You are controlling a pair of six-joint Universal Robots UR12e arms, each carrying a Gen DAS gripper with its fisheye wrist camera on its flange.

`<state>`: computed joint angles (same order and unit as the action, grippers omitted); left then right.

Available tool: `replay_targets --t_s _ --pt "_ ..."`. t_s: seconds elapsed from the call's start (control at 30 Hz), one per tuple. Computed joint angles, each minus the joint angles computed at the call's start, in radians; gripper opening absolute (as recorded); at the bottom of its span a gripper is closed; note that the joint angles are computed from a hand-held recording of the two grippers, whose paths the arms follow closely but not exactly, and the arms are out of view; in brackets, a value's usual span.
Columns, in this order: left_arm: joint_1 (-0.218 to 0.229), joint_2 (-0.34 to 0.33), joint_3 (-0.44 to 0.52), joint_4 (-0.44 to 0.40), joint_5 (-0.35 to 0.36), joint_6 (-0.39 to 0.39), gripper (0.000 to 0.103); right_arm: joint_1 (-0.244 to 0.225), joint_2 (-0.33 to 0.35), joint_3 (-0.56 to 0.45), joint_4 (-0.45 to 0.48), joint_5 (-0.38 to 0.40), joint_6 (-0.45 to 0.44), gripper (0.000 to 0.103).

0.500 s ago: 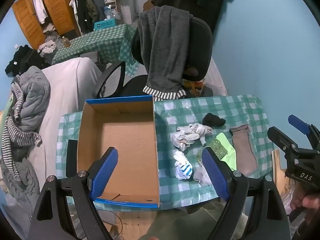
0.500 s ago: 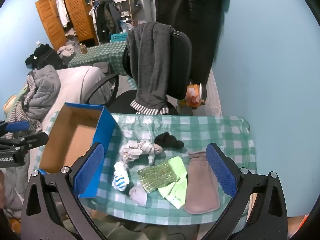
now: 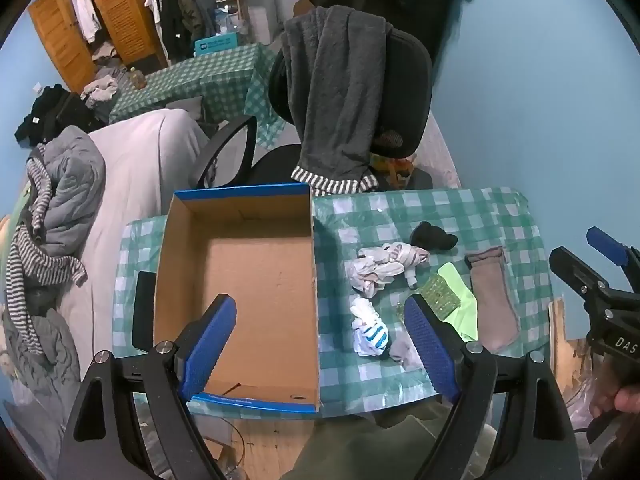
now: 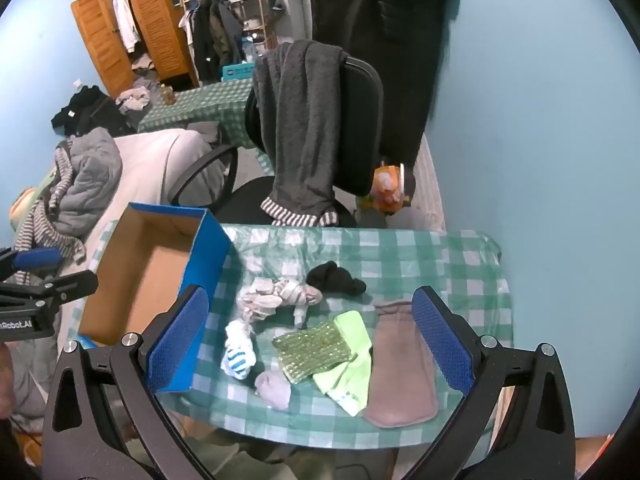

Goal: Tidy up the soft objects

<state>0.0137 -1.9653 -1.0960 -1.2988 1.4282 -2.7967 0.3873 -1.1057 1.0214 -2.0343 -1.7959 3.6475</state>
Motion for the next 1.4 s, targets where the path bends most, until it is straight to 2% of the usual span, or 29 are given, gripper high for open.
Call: replay_targets --t_s 0.2,1.4 --pt "-0.002 0.004 -0.004 -0.010 0.001 -0.001 0.087 -0.025 -0.032 0.067 -0.040 0.029 -0.005 0.101" --pt "-0.014 0.016 -0.021 -0.012 0.014 -0.023 0.087 -0.026 -0.033 0.063 -0.032 0.035 -0.005 0.101"
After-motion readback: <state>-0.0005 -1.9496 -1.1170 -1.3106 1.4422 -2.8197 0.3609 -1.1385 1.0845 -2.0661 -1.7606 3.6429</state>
